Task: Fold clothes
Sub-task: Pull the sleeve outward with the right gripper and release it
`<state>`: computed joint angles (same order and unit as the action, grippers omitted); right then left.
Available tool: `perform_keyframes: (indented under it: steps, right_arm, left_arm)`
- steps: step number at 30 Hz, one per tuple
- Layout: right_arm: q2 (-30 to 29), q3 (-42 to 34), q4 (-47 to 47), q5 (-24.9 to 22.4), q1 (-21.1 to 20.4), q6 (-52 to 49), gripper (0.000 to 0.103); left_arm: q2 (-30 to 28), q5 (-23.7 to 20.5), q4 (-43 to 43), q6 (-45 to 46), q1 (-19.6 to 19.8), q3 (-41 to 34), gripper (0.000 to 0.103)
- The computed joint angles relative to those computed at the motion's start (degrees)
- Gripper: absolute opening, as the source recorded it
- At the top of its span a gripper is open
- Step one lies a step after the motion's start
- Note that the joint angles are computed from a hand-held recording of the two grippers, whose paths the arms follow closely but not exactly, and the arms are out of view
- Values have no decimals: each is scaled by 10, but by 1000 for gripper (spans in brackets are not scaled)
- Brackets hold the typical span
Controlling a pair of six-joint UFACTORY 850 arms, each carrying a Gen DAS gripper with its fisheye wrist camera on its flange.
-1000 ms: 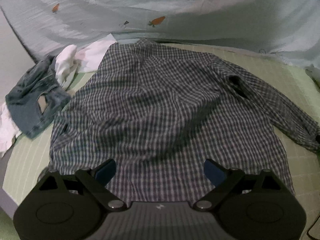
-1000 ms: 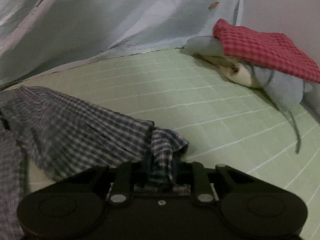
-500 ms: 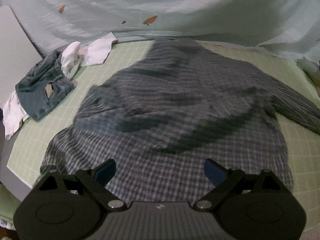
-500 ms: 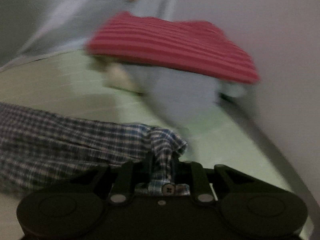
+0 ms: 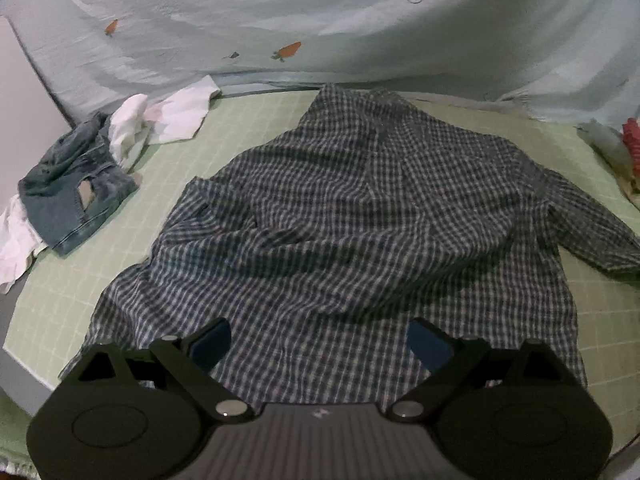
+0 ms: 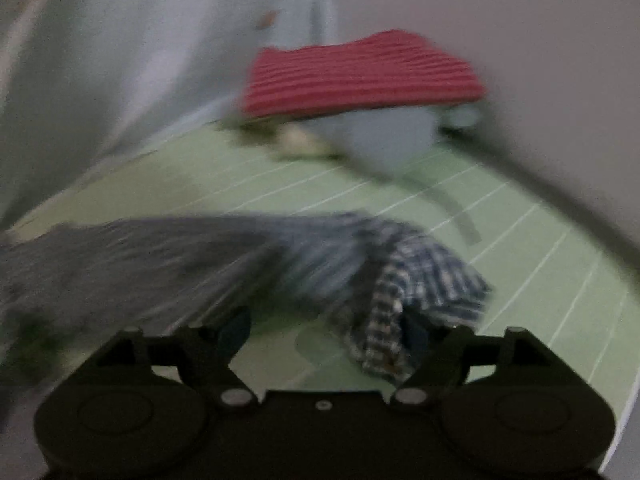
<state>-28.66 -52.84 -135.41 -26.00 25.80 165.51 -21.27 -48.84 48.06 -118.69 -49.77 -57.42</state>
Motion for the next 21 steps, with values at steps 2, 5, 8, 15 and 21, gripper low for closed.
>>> perform_keyframes:
  steps: [2,5,8,15,21]
  right_arm:
    - [15,18,-36,-1,27,29,83]
    - [27,33,-33,-4,65,7,83]
    - [32,36,11,0,93,-46,83]
    - [41,54,60,-27,99,-97,82]
    - [22,40,-82,38,19,37,79]
  left_arm:
    - [8,15,14,1,5,13,95]
    - [25,33,38,-3,12,35,95]
    - [42,46,62,-22,15,60,95]
    - [78,80,72,-83,12,115,95]
    - [74,62,67,-101,-7,112,95]
